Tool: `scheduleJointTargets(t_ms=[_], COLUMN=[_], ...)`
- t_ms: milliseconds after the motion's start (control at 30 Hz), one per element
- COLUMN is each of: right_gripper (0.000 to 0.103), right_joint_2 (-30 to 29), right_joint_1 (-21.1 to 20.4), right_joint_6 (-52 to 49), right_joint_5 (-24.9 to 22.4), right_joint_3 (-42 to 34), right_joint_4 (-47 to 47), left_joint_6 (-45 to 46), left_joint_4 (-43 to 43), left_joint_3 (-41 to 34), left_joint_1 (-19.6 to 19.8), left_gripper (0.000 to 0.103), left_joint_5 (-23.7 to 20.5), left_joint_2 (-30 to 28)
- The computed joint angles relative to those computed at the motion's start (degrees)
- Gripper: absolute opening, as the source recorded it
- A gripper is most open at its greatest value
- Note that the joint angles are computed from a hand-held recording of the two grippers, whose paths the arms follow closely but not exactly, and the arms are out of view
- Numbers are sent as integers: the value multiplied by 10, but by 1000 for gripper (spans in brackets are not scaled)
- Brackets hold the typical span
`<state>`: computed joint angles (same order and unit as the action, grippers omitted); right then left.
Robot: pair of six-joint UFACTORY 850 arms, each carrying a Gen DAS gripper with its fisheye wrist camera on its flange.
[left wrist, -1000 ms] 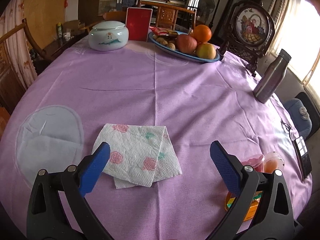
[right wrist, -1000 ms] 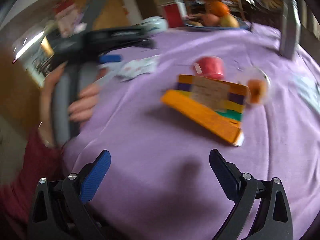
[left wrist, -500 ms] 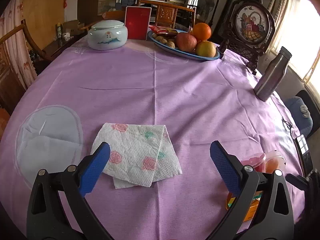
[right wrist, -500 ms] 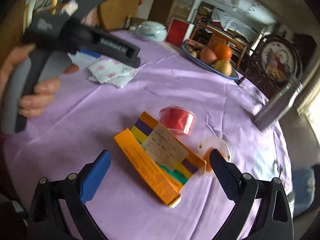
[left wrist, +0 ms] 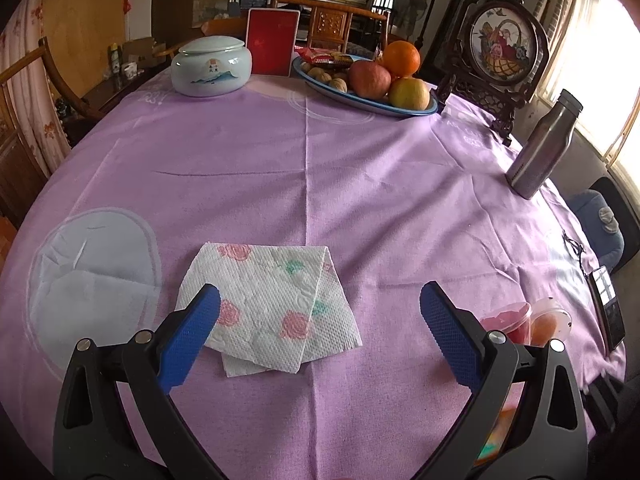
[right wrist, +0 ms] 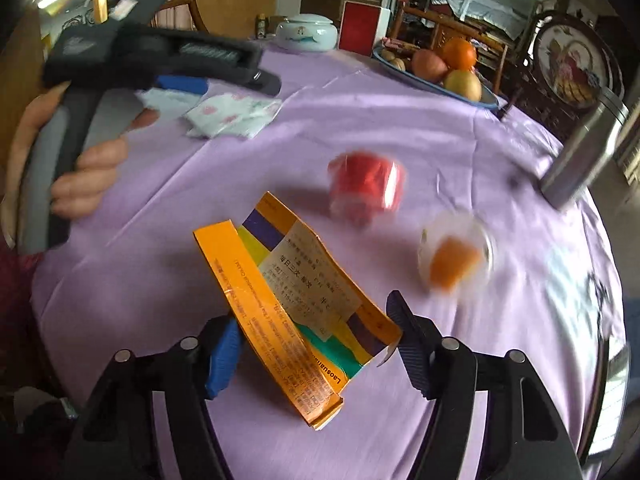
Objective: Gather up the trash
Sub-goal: 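Grasp the orange cardboard box with the right gripper while the left gripper grasps the red plastic cup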
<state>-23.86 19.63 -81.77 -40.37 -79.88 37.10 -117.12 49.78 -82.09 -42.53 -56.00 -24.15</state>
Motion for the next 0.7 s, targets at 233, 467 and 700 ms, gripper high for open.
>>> scheduleJointTargets(t_ms=[233,467,700], right_gripper=[74,59,60], right_joint_2=[1,29,-2], right_joint_1=[-22,-55,-91], right_joint_6=[9,-95,9], right_joint_5=[-4,50,100], right_joint_3=[21,65,31], right_joint_4=[36,193,178], left_joint_6=[22,69,231], left_joint_4=[5,47,56], left_joint_3=[-8,-33,-142], left_joint_1=[-2,-12,-35], left_gripper=[96,96,97], left_joint_5=[9,44,0], left_joint_2=[-8,-26,-111])
